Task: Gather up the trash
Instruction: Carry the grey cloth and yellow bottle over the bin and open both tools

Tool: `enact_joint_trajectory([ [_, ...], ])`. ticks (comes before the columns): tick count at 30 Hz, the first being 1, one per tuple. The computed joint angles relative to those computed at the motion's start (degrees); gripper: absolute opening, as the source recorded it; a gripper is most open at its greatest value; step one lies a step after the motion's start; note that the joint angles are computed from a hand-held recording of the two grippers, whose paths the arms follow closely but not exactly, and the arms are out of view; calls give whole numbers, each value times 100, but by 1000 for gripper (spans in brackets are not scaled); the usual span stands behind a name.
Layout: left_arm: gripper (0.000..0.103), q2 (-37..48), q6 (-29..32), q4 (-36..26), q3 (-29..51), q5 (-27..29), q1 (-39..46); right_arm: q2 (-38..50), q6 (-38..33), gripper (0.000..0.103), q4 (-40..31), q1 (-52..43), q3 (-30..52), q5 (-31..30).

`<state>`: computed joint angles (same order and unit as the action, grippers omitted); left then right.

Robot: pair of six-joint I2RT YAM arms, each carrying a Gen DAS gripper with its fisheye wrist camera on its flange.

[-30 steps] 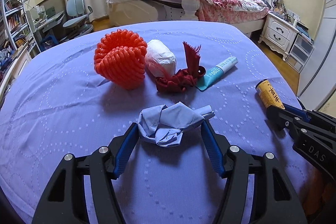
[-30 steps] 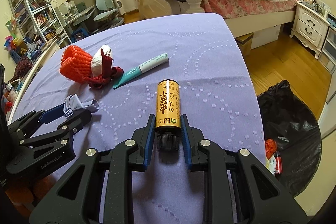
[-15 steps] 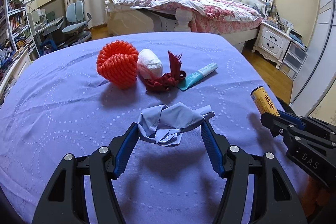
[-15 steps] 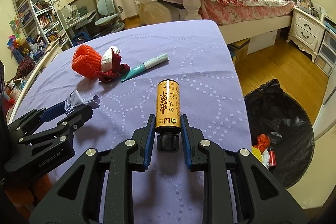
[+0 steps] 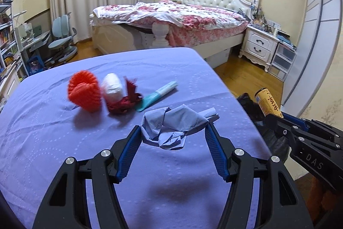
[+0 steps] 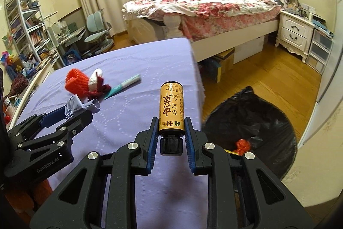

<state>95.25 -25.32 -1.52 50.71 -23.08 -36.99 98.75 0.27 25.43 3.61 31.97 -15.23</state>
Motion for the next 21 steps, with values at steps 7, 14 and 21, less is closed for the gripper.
enact_joint_trajectory([
  [7,62,815,175,-43,911,7,-376,111,-200,23,101,-768,44,-87],
  [14,62,1598,207,-223,1795,59,-578,441,-367,23,303,-1321,157,-193],
  [21,62,2160,293,-391,2523,-11,-767,774,-470,23,354,-1818,339,-404],
])
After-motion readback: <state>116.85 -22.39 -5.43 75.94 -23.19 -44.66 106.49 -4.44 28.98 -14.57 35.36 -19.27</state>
